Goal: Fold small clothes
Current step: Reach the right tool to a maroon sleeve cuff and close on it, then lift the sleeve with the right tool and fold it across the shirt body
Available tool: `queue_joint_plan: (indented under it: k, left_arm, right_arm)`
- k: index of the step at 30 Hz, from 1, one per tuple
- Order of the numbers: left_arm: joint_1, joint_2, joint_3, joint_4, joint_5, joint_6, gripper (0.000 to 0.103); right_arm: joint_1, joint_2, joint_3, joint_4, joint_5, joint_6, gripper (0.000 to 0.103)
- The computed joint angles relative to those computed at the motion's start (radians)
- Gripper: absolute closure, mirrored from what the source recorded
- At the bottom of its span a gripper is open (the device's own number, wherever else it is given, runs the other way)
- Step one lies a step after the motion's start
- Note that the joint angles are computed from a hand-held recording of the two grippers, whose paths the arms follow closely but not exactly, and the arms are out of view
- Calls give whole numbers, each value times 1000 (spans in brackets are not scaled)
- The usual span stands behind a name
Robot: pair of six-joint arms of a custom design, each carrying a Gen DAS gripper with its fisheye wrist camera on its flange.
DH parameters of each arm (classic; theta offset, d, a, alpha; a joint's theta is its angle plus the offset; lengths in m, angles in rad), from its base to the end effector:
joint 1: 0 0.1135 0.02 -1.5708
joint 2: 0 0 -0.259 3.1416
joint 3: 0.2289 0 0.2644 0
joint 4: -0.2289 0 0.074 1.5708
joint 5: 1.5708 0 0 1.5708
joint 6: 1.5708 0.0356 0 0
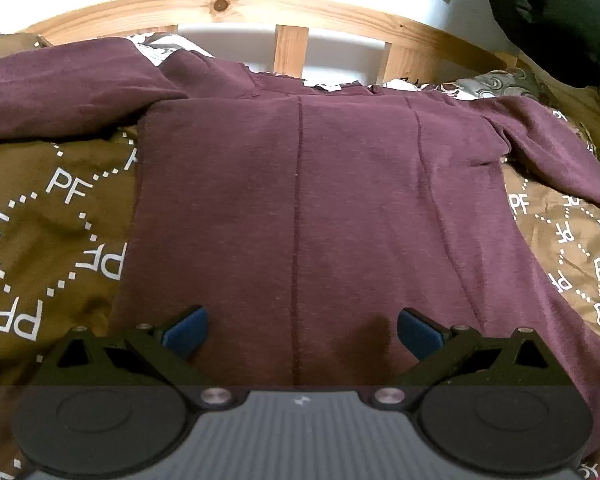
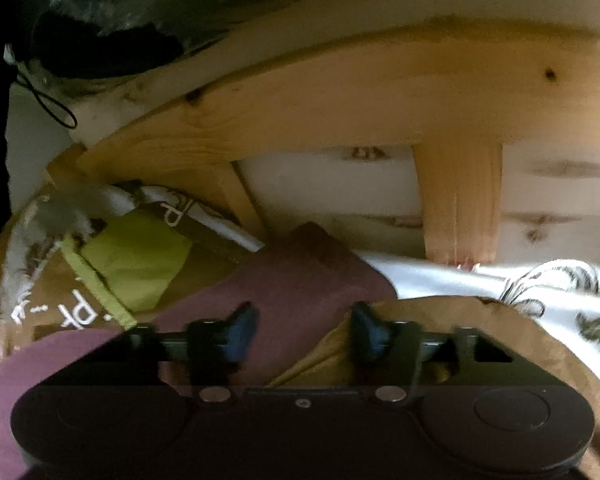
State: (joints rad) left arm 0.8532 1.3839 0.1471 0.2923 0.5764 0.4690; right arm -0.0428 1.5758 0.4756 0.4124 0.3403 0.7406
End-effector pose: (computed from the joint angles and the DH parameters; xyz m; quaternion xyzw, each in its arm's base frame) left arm 0.1289 0.1182 0.0602 -0.0882 0.9121 -0.0321 0.3992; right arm 0.2739 -0.0236 0.1019 0.4070 0.7959 0.0001 0.4481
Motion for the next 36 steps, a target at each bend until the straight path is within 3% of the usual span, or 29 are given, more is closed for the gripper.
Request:
queue_joint_plan:
  k: [3,6,11,15,19,22,25,28,33,36]
  left_arm:
    - [7,2,10,-17,8,-1,1]
    - [5,-2,14,-29,6,-6,1]
    - [8,-23,22,-65,7,-10,1]
    - [16,-49,46,-127,7,-25,1]
    - [-5,-154,49,-162,-119,-96,1]
    - [54,-225,51,-191,-87,-80,1]
    - [120,-268,83,-270,-24,-62,1]
    - [179,-277,113,-314,31,-39,1]
    - [265,-308,134,-309,97,-44,1]
    - [307,-320,120,-230,103,-104,1]
  right_arm:
    - [30,19,14,5,68,-20,89]
    - [102,9,-12,50,173,-85,99]
    - [253,-63,-108,229,365,-320,100]
    - [362,-152,-149,336,448,-451,101]
    - [502,-152,-162,558,507,-698,101]
    - [632,-114,-162,747,549,-895,101]
    - [751,-47,-120,923,550,-1083,101]
    - [855,-8,-78,1013,528,-1213,101]
    - [1012,95,28,1027,434,-1348,101]
    - [1076,164,77,990,367,-1388,101]
